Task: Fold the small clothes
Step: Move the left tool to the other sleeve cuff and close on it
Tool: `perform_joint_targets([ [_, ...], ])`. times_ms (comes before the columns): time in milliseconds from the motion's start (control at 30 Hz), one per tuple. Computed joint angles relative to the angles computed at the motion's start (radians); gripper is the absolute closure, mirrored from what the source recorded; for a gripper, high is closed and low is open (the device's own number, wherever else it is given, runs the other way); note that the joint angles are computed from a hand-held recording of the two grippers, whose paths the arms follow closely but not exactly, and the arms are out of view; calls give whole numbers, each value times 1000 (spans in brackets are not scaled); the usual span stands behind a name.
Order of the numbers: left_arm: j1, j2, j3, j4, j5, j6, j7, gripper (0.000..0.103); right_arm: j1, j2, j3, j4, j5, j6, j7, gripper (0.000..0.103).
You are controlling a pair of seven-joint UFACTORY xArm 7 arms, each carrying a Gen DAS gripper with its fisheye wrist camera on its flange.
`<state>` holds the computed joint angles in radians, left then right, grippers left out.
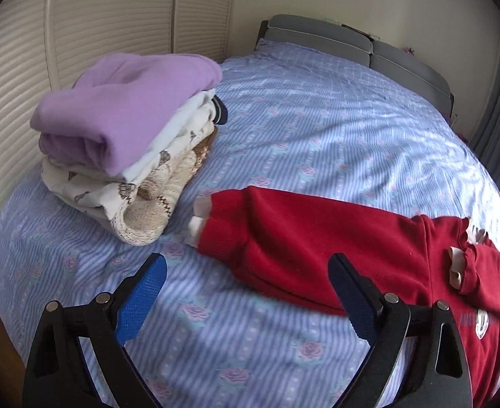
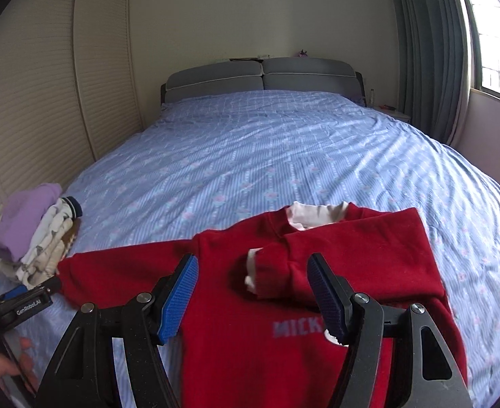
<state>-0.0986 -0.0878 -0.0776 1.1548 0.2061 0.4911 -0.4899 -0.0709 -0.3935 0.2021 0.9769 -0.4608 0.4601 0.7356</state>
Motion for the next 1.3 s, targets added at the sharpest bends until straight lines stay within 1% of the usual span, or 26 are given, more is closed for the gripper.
perform_joint_targets([
  [67, 3, 9, 27, -11, -94, -33, 69, 10, -8, 28, 50, 33, -32, 20, 57, 36],
  [133, 5, 27, 43, -15, -184, -64, 145, 18, -2, 53, 84, 65, -69, 45, 113, 36],
  [267, 12, 84, 56, 8, -387, -85, 310, 30, 34, 99, 113, 118, -149, 81, 199, 36],
  [333, 23, 116, 52, 27, -482, -79, 377, 42, 58, 117, 113, 135, -181, 86, 223, 36],
  [367, 30, 129, 49, 33, -535, -81, 416, 46, 71, 126, 111, 144, -195, 90, 229, 36],
  [400, 37, 140, 47, 38, -560, -83, 433, 48, 84, 135, 107, 152, -209, 94, 232, 36],
  [500, 51, 163, 39, 42, -594, -108, 454, 48, 121, 165, 85, 175, -239, 101, 227, 36],
  [600, 69, 186, 25, 52, -669, -117, 506, 49, 149, 183, 59, 183, -250, 104, 235, 36],
  [667, 80, 196, 14, 55, -724, -124, 550, 60, 162, 192, 44, 184, -257, 110, 239, 36],
  [700, 87, 194, 7, 51, -762, -128, 581, 69, 167, 196, 38, 185, -259, 113, 239, 36],
  [733, 90, 195, 2, 51, -791, -129, 605, 72, 172, 199, 32, 186, -260, 115, 239, 36],
  [800, 84, 198, 6, 57, -774, -123, 598, 80, 178, 203, 18, 187, -256, 114, 238, 36],
  [933, 70, 174, 13, 40, -720, -145, 553, 87, 180, 195, 1, 180, -248, 107, 236, 36],
  [1033, 55, 145, 19, 25, -661, -164, 517, 89, 174, 178, -6, 168, -241, 104, 228, 36],
  [1167, 29, 90, 22, 11, -550, -184, 437, 90, 154, 138, -16, 140, -211, 94, 213, 36],
  [1233, 14, 66, 20, 17, -521, -187, 412, 90, 141, 113, -23, 121, -188, 83, 196, 36],
  [1300, -1, 47, 13, 34, -466, -176, 367, 90, 123, 84, -28, 99, -168, 72, 173, 36],
])
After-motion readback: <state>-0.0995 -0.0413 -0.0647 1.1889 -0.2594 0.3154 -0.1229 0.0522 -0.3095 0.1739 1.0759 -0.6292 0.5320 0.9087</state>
